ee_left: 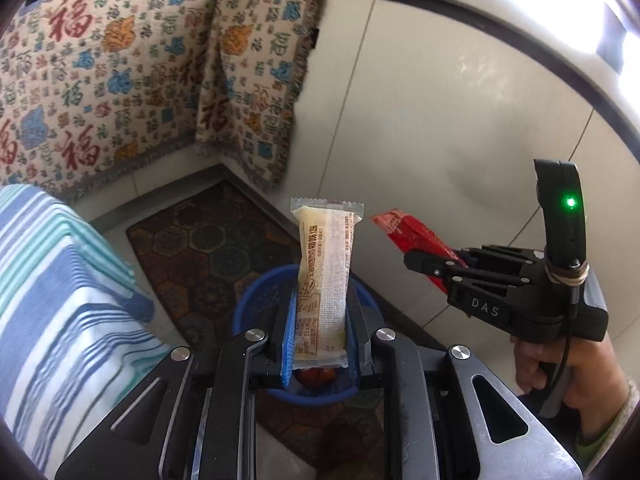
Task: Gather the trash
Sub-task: 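Carry the red wrapper and bread packet to the wastebasket and open both tools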
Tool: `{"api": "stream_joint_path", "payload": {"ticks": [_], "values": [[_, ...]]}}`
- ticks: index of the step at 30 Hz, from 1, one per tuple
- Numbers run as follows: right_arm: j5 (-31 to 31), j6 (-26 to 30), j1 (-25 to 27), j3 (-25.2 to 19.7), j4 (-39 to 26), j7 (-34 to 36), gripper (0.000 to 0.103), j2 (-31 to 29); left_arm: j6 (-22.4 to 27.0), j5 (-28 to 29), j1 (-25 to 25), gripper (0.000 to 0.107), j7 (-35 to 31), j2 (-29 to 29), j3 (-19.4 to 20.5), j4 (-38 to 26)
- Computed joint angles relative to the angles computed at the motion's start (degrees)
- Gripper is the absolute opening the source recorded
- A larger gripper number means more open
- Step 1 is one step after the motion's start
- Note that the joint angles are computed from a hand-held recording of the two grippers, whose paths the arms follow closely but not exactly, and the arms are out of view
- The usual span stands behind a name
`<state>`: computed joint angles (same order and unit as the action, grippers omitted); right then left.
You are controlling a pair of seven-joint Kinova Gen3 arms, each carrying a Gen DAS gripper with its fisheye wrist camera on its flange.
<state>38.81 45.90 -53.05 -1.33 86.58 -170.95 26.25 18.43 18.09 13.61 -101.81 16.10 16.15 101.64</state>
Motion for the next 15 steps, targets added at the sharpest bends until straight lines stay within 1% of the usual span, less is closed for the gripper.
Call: {"api": "stream_joint_path", "payload": {"ticks": [5,7,12,15], "values": [[-2.51,-3.55,2.99,-0.18,2.12,1.2,0.016,-0.01,0.33,-1.15,1.15,0.02,0.43,3.14,-0.26,-2.17],[-3.08,-4.33,3.44,0.04,2.25,1.82,0.016,0.21,0.23,-1.35,1.06,0.02,0.26,4.18,0.07,-2.73],[-4.73,-4.7,3.98,0.26,0.96,4.18,0.016,1.23,-0.14,-1.1,-0.01,0.02,-0.63,6.79,1.38,-4.2],[-4.6,-4.03,3.23,1.15,-0.33,4.82,0.018,2.03,-0.63,-1.03,-0.68,0.02,-1.42,7.66,2.1,-4.4]]}}
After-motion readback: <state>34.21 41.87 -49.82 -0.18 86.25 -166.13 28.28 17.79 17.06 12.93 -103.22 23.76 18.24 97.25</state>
